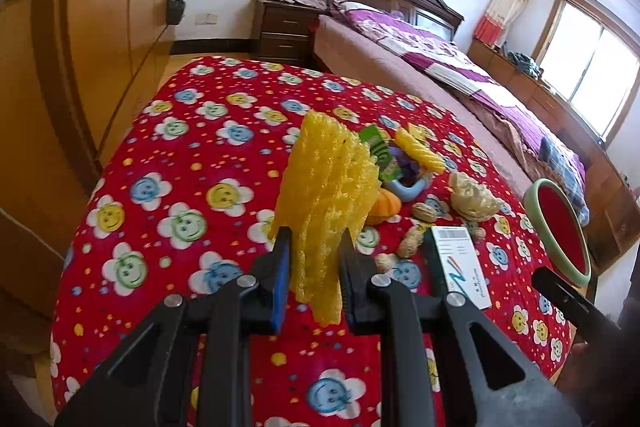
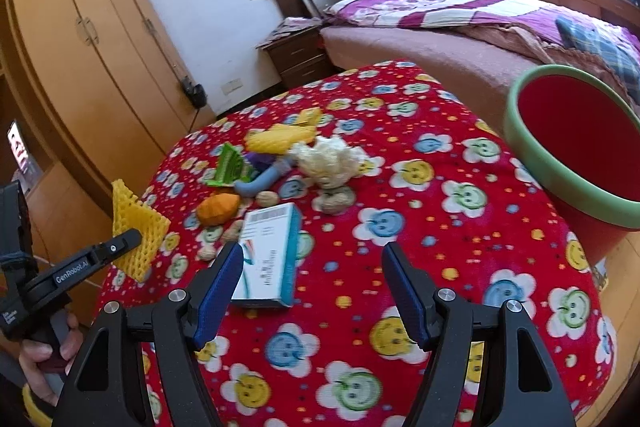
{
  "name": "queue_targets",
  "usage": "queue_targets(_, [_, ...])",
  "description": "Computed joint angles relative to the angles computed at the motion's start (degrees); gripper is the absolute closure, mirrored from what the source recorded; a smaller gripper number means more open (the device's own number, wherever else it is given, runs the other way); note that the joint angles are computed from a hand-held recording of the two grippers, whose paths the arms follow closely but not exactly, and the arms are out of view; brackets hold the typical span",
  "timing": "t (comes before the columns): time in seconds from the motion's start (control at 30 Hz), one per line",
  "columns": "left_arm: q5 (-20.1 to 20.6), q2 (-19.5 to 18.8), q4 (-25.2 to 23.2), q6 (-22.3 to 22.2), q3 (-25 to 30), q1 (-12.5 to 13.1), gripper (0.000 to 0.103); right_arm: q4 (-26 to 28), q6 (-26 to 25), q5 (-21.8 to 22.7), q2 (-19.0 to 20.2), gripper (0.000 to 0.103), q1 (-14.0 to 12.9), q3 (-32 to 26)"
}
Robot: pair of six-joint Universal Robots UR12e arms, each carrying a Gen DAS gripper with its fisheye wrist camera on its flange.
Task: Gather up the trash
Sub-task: 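Grasp the white Meteospasmyl medicine box with the right tool while the left tool holds the foam net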
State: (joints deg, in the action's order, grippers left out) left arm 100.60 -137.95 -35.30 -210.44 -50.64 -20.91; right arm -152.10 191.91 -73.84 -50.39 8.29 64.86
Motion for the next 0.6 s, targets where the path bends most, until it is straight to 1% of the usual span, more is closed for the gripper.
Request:
queue_targets(0.17, [0.4,1.0,0.8,-1.5,-2.2,0.3,0.082,2.3,-0.9,1.2,0.7,0.030,0.6,-1.3])
queue_targets(0.37, [0.4,1.7,0.9,-3.0,-3.9,0.7,0.082,6.3,-2.2,2.4,1.9,0.030,1.3,-3.3])
queue_targets(0.47, [0.5,1.7,0.8,-3.4,-4.3,0.7,0.082,7.7,-3.4,1.9,2.2,0.030,1.6,-3.8])
queue_targets(0.6, [-0.1,1.8,0.6,-4.1,-4.7,1.0,0.082,10.3,-5.5,-0.1,3.2,0.030,2.4,-5.4])
